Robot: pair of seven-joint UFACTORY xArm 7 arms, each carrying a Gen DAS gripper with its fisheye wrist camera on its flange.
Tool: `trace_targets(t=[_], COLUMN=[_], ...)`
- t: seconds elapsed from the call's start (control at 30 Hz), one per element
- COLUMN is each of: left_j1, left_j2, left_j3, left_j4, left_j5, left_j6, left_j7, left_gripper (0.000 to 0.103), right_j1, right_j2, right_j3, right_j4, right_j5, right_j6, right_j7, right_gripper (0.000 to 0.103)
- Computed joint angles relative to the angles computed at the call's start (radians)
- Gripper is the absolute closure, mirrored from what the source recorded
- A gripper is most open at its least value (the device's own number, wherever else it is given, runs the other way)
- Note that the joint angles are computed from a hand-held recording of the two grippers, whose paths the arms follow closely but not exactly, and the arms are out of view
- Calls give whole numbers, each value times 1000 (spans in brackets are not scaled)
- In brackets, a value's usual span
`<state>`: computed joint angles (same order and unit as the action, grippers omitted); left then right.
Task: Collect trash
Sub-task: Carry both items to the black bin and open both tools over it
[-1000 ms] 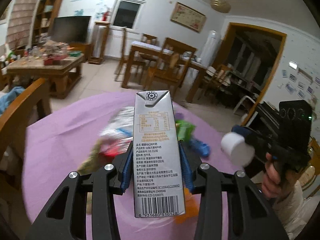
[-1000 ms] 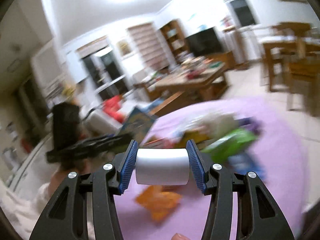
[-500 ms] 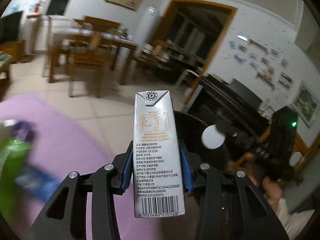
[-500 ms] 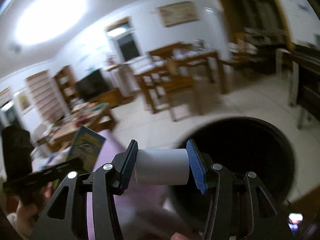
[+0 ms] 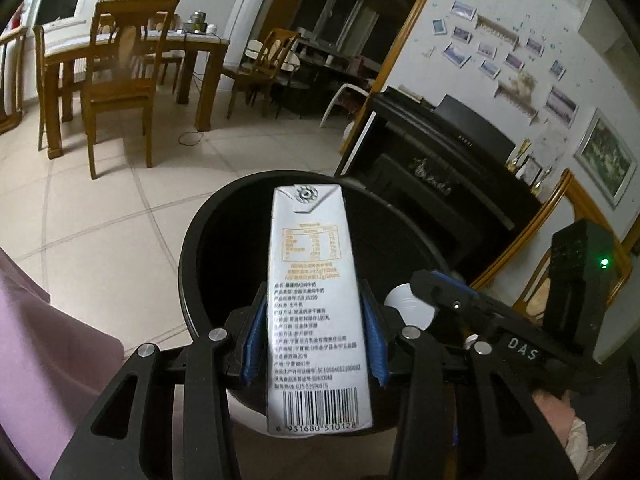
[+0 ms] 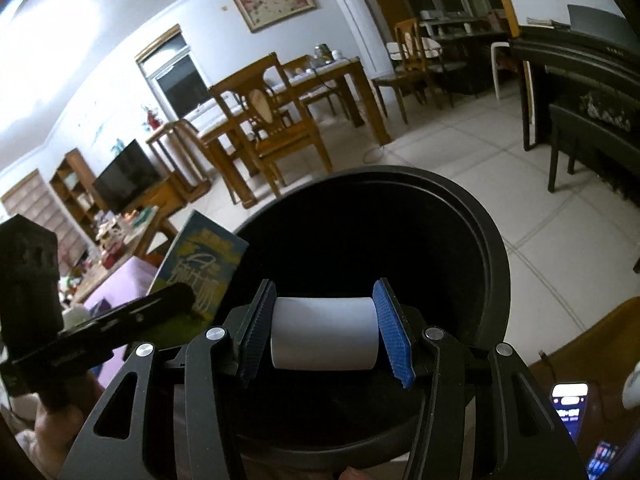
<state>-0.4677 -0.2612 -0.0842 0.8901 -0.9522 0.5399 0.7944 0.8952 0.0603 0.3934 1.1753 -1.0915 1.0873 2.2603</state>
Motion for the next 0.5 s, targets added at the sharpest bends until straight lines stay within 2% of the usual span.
trace_targets(t=[0.13, 0.2, 0.23, 0.27, 0.3, 0.37, 0.4, 0.47, 0.5], left_j1=[4, 5, 6, 2, -2, -9, -8, -9, -15], left_j2=[-16, -28, -44, -61, -86, -132, -161, -217, -240], left_j3=[1, 6, 9, 11, 12, 22, 27, 49, 66], left_j4=[-4, -10, -16, -32, -53, -85, -105, -143, -159], left_j5=[34, 42, 45, 38, 33, 41, 56, 73, 76], left_j6=[1, 11, 12, -4, -30, -63, -76, -97, -107], left_j7=[-11, -10, -10, -2, 8, 19, 11, -8, -14], left_gripper=[60, 52, 39, 26, 20, 19, 16, 9, 9], right_j1=[-3, -12, -9, -6, -2, 3, 6, 4, 1], right_j2=[36, 24, 26, 24, 22, 15, 15, 1, 4], right_j3=[-17, -30, -28, -27, -26, -22, -19, -18, -16], right_j4=[69, 70, 72, 70, 70, 74, 77, 65, 75], right_j5=[5, 6, -4, -21, -45, -78, -111, -188, -204], right_j6=[2, -19, -22, -26, -25, -26, -40, -81, -99], right_j7=[-39, -57, -48, -33, -13, 8, 44, 119, 130], right_gripper=[52, 49, 45, 33, 24, 16, 6, 4, 4])
